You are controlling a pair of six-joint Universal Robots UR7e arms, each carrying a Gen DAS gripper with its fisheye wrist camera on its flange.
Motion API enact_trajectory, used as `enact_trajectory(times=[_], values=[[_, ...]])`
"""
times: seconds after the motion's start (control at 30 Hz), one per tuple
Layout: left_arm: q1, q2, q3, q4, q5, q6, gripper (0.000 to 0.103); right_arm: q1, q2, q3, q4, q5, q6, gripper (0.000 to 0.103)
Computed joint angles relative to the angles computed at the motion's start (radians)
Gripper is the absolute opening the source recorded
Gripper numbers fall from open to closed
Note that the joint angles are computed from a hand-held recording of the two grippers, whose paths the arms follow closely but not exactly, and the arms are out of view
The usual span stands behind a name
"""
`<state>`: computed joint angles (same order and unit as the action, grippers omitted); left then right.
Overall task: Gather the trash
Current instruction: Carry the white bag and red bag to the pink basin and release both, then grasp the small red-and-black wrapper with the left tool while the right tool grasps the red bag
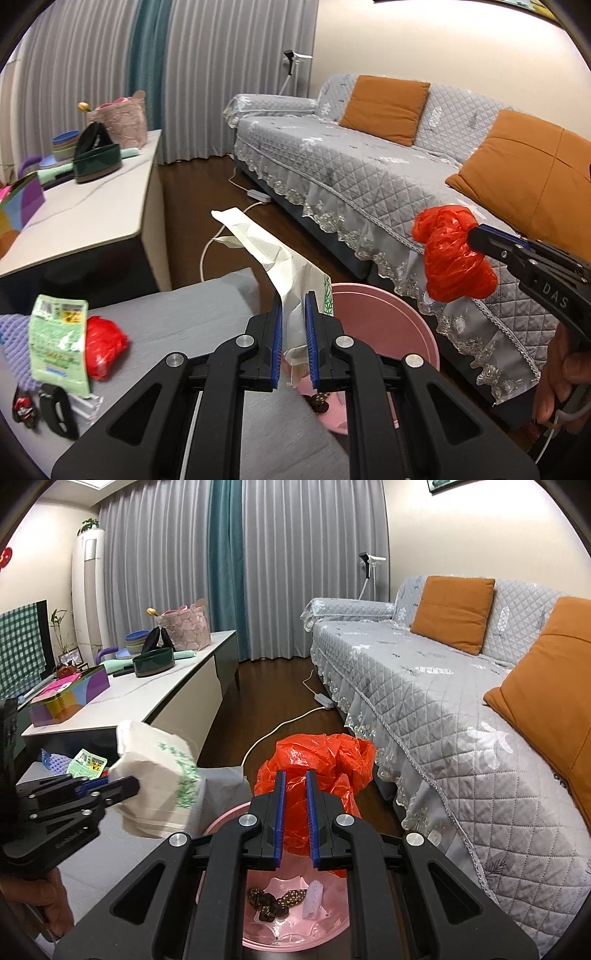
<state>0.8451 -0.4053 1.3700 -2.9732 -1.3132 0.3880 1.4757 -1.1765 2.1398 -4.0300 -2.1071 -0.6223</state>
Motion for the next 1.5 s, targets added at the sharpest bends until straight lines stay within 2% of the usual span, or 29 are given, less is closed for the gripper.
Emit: enact_trajectory(times=[0.57, 0.63, 0.67, 0.7, 0.73, 0.8, 0.97, 1.1, 1.27, 1.5], values=[[-0.003, 0.064, -0.082, 0.093, -0.03, 0.014, 0.012, -0.036, -0.006, -0.014, 0.069, 0.03, 0.046, 0.013], [0.003, 0.07, -0.108, 0.162, -0.051, 0.015, 0.017, -0.036, -0.004, -0.017, 0.074, 0.029, 0.05, 0.018], [0.001, 0.073, -0.111, 0.168, -0.032, 0.018, 0.021, -0.037, -0.005, -0.02, 0.087, 0.023, 0.055, 0.032], [-0.002, 0.076, -0.107, 0.148, -0.004, 0.017, 0.033, -0.037, -0.003, -0.023, 0.096, 0.015, 0.058, 0.039], [0.003, 0.071, -0.1, 0.136, 0.003, 0.002, 0.034, -0.037, 0.004, -0.027, 0.089, 0.003, 0.057, 0.045], [0.012, 0.055, -0.086, 0.14, -0.004, -0.027, 0.034, -0.038, 0.008, -0.031, 0.08, -0.011, 0.07, 0.045], [0.015, -0.012, 0.005, 0.075, 0.011, -0.014, 0.034, -0.048, -0.021, -0.014, 0.087, 0.027, 0.158, 0.045], [0.022, -0.087, 0.09, 0.022, 0.018, -0.018, 0.034, -0.036, -0.019, -0.006, 0.076, 0.05, 0.175, 0.045], [0.032, -0.173, 0.175, -0.028, 0.035, -0.012, 0.033, 0.009, 0.018, -0.009, 0.043, 0.063, 0.159, 0.046], [0.074, -0.293, 0.256, -0.061, 0.08, 0.028, 0.029, 0.088, 0.093, -0.039, 0.05, 0.105, 0.184, 0.045]])
